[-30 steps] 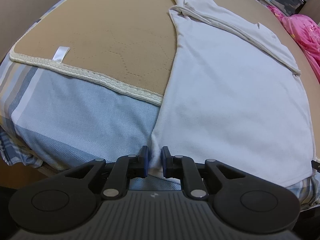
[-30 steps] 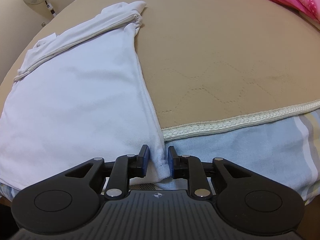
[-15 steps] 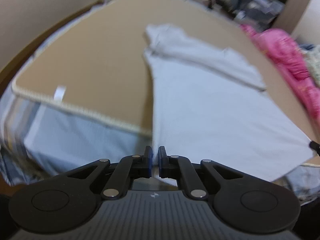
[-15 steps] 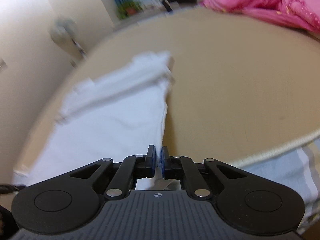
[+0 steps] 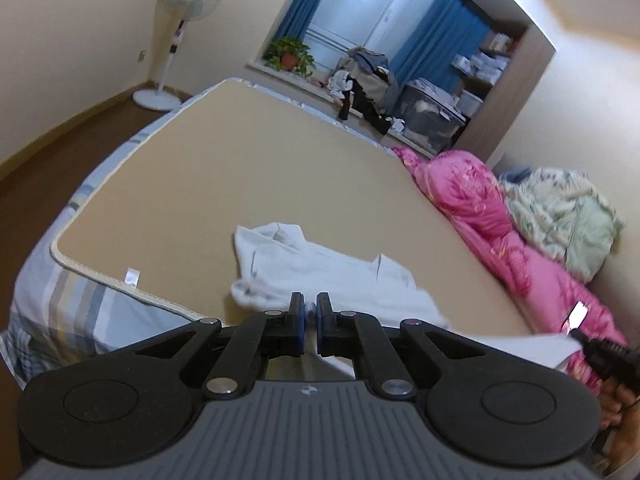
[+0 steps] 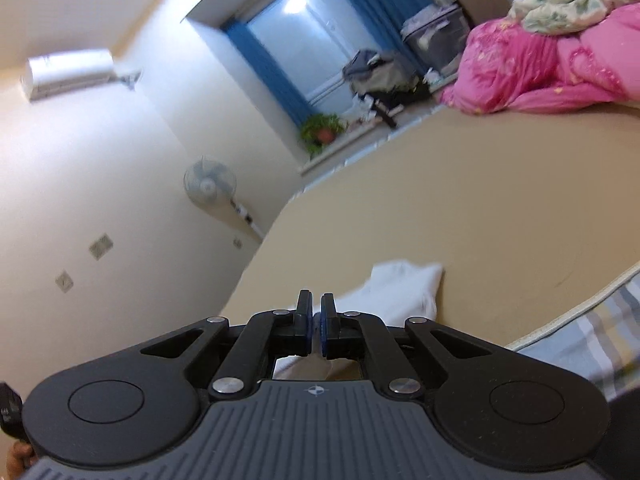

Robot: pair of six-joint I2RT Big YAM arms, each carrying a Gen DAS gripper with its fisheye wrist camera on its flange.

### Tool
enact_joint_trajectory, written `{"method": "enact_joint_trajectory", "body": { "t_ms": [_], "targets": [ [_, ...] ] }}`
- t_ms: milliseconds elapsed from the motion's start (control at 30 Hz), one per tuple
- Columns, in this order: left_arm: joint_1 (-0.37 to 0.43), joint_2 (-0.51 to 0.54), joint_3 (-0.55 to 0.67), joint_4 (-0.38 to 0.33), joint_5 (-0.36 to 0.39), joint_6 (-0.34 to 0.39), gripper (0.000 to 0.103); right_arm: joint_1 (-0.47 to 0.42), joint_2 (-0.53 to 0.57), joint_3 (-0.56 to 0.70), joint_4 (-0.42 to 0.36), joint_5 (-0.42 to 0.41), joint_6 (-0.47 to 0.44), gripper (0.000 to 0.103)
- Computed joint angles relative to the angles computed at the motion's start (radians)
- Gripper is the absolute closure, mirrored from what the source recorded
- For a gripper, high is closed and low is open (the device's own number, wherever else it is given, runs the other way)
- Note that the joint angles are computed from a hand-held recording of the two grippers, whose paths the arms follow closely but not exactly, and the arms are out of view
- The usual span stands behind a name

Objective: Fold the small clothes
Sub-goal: 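Lift the hem with both tools, fold it toward the collar, release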

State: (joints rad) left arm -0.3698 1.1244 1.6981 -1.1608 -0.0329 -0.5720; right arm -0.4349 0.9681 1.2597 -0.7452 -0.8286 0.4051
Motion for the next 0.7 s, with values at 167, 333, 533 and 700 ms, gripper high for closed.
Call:
{"method": "enact_joint_trajectory", "body": {
  "t_ms": [167,333,533,700],
  "targets": [
    [0.09,0.171,0.053,0.066,0.074,0.029,0.098,0.064,0.14,0.051,0.115,0.128,0.077,0.103],
    [0.125,0.538,0.338,-0.055,0.089,0.107,0.098,0.208,0.463,0.279,0.012,0.322,-0.09,0.103],
    [0.129,0.764,0.602,-0.102,0.136,0.176,0.099,0.291,0.551,0.283,-0.055,0.406,-0.053,0.1],
    [0.156,0.837,0.638,-0.08,0.15,0.153,0.103,0.351,0.445,0.139,-0.126,0.434,0.005,0.093]
  ]
}}
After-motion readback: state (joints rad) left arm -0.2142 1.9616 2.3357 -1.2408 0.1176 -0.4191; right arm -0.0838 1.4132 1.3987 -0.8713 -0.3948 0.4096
